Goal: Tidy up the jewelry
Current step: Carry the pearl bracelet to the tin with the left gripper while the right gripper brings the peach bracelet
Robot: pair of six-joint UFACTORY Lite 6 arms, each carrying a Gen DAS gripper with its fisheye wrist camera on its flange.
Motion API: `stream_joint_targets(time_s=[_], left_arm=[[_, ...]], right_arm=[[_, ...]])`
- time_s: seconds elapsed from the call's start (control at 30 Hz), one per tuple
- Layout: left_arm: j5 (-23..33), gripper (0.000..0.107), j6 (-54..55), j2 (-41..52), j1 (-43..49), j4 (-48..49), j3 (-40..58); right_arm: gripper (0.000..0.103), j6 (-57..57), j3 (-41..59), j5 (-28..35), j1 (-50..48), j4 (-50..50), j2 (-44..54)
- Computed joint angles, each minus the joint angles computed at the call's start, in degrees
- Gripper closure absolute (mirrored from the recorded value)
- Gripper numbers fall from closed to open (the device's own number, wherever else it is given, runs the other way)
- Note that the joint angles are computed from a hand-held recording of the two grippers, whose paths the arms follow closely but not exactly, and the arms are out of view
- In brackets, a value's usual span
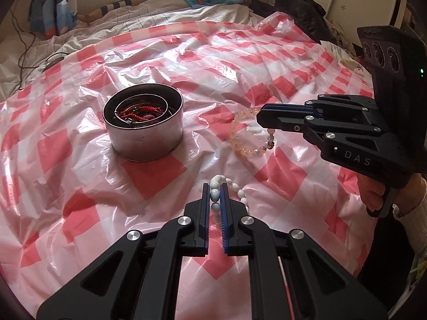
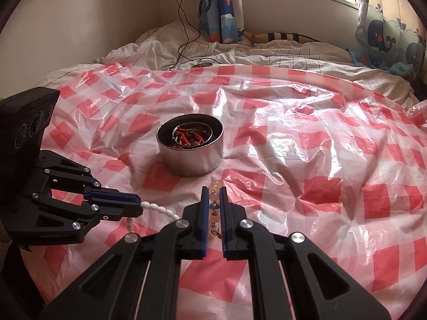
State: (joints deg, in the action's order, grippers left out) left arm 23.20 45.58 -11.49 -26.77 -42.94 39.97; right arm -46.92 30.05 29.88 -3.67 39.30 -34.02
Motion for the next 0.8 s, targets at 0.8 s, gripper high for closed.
stream_joint_targets(time_s=[0.8], left_arm=[[0.02,0.1,-1.16,-0.87,4.07,-1.74,6.84]], right_arm=[[0.095,-9.85,2.28,1.25,-0.3,15.89,-0.17]])
